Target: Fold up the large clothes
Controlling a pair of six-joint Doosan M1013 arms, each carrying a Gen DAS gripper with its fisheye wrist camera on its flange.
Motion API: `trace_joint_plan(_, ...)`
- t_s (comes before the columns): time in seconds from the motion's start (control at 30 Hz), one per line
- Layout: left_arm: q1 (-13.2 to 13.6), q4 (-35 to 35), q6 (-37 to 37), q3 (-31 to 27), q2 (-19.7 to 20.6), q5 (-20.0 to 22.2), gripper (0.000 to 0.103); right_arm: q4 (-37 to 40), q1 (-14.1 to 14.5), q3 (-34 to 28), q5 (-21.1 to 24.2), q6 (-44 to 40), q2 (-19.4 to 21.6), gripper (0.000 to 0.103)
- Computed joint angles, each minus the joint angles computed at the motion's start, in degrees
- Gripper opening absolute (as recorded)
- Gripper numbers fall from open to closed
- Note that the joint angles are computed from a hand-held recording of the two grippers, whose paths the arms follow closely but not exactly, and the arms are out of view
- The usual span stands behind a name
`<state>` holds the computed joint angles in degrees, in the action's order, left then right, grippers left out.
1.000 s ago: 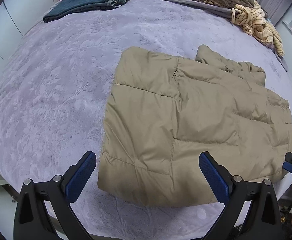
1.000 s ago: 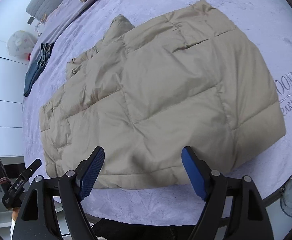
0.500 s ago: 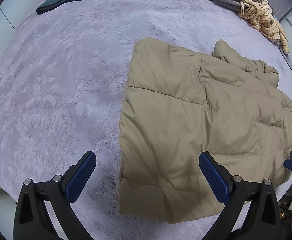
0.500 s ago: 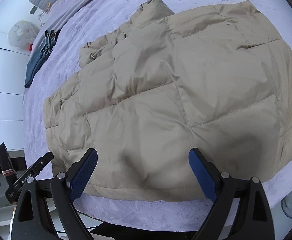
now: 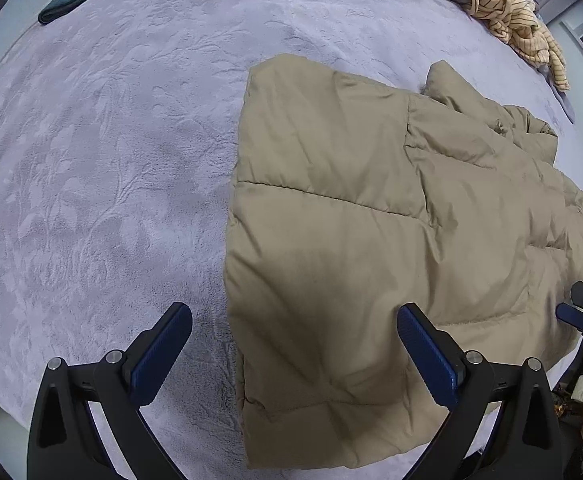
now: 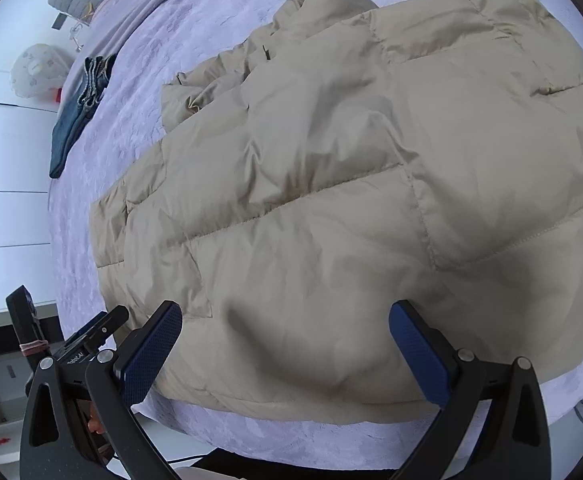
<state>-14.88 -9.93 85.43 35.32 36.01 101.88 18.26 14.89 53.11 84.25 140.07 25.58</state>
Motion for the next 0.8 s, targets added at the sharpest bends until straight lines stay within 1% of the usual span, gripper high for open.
trace_joint_plan(0.1,0.7,-2.0,0.6,-0.8,0.7,0.4,0.103,-0.1,0.0,-0.2,0.4,0.8,0.3,0.103)
trace_joint_plan(0.17,1.4,-3.7,1.1,-1.1,1.1,-0.1,0.103,-0.3,0.0,-0.4,0.5,0.6,0.5,0.103)
trace_joint_plan(0.27,3.0,-7.7,1.3,-1.6,1.8,-1.1,0.103,-0.4,0.1,-0.5,0.9,0.8,0.7,0.103)
trace_joint_plan(0.4,5.4,-12.2,1.3,-1.8,3.2,-0.7,0.103,-0.4,0.0,-0.2,0.9,2.3,0.8,0.103)
trace_joint_plan(0.43,6.0,-13.4,1.5,-1.5,3.4,-0.6,0.103,-0.6,0.1,-0.4,1.2,2.7,0.9,0.101)
trace_joint_plan(0.53,8.2,-22.1,-0.3,-0.8,4.7,1.4,0.103,-1.5,0.2,-1.3,3.0,2.5,1.5,0.092)
trace_joint_plan(0.57,8.7,-24.4,-0.7,-0.4,4.9,1.7,0.103,-1.5,0.2,-1.5,3.3,2.2,1.7,0.091)
trace_joint_plan(0.67,8.9,-29.2,-0.5,-0.5,6.1,1.9,0.103,-1.4,0.2,-1.6,3.8,1.7,1.9,0.09)
trace_joint_plan(0.8,8.2,-33.7,-0.1,-3.5,8.5,2.5,0.103,-1.4,0.3,-2.2,4.8,1.6,2.4,0.09)
